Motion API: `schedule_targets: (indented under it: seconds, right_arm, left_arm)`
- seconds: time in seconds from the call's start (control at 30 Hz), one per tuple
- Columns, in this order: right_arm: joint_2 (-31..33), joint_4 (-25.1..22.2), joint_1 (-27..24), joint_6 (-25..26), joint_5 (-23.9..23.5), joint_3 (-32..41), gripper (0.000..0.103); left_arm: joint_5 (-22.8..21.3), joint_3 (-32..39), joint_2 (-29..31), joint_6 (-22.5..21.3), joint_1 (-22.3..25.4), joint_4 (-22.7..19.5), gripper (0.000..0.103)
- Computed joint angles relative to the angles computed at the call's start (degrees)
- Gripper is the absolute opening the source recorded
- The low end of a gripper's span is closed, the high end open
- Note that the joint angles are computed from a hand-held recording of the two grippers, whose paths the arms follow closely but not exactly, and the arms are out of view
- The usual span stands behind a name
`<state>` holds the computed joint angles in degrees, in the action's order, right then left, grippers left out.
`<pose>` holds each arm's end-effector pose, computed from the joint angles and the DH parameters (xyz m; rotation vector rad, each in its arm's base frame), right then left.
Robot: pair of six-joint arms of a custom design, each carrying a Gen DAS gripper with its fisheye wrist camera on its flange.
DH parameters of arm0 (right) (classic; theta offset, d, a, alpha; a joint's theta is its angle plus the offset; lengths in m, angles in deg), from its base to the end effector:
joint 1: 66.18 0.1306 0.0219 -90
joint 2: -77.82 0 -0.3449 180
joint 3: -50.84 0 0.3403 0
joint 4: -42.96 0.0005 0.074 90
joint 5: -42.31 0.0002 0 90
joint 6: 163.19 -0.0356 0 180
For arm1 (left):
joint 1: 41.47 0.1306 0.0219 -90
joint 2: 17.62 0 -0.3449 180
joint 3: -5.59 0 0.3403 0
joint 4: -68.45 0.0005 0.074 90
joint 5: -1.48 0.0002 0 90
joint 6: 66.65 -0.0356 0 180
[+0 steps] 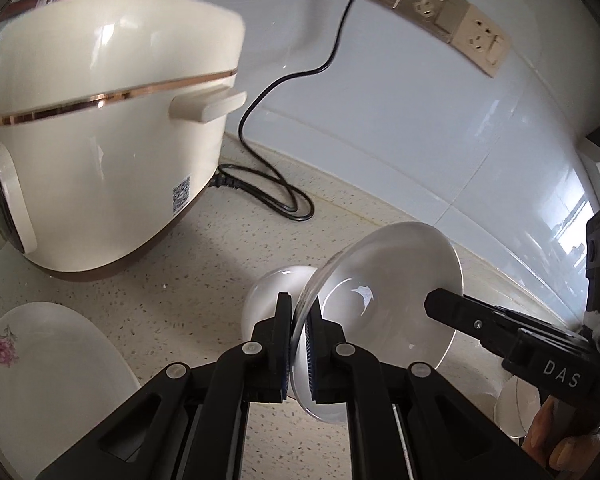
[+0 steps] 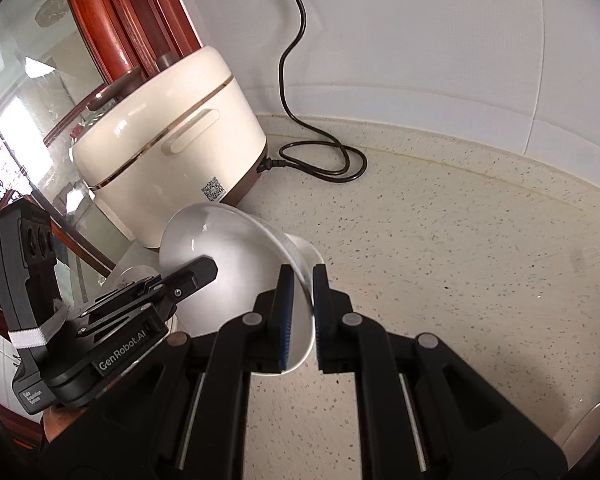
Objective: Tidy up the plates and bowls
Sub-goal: 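Lift the white bowls with both grippers and carry them toward the rice cooker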
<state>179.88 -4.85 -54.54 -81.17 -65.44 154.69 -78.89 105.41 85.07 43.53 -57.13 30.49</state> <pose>0.4963 0.1128 0.4007 -0.2264 2.3783 0.5309 0.4989 -0.1466 0.3786 -0.0021 2.3255 -0.5134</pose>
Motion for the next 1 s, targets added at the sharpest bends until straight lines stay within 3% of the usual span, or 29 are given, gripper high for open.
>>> schedule_targets:
  seconds: [0.47, 0.83, 0.93, 0.97, 1.0]
  right_arm:
    - [4.5, -3.5, 1.3, -0.7, 1.2, 4.9, 0.012]
    - [5.1, -3.2, 1.1, -0.8, 1.3, 4.4, 0.012]
    - [5.2, -3.0, 1.2, -0.9, 1.9, 4.6, 0.012]
    - [5.2, -2.8, 1.2, -0.8, 2.2, 4.6, 0.012]
    - [5.2, -2.7, 1.2, -0.8, 1.9, 4.6, 0.012]
  left_arm:
    - [2.6, 3.5, 4.4, 1.9, 1.9, -3.3, 0.008]
    - [3.4, 4.3, 5.2, 1.4, 2.3, -3.6, 0.011]
    - [4.2, 4.6, 5.2, 1.3, 2.5, -3.8, 0.013]
    - [4.5, 4.6, 5.1, 1.3, 2.7, -3.7, 0.017]
    - [4.6, 4.5, 4.9, 1.4, 2.8, -3.5, 0.027]
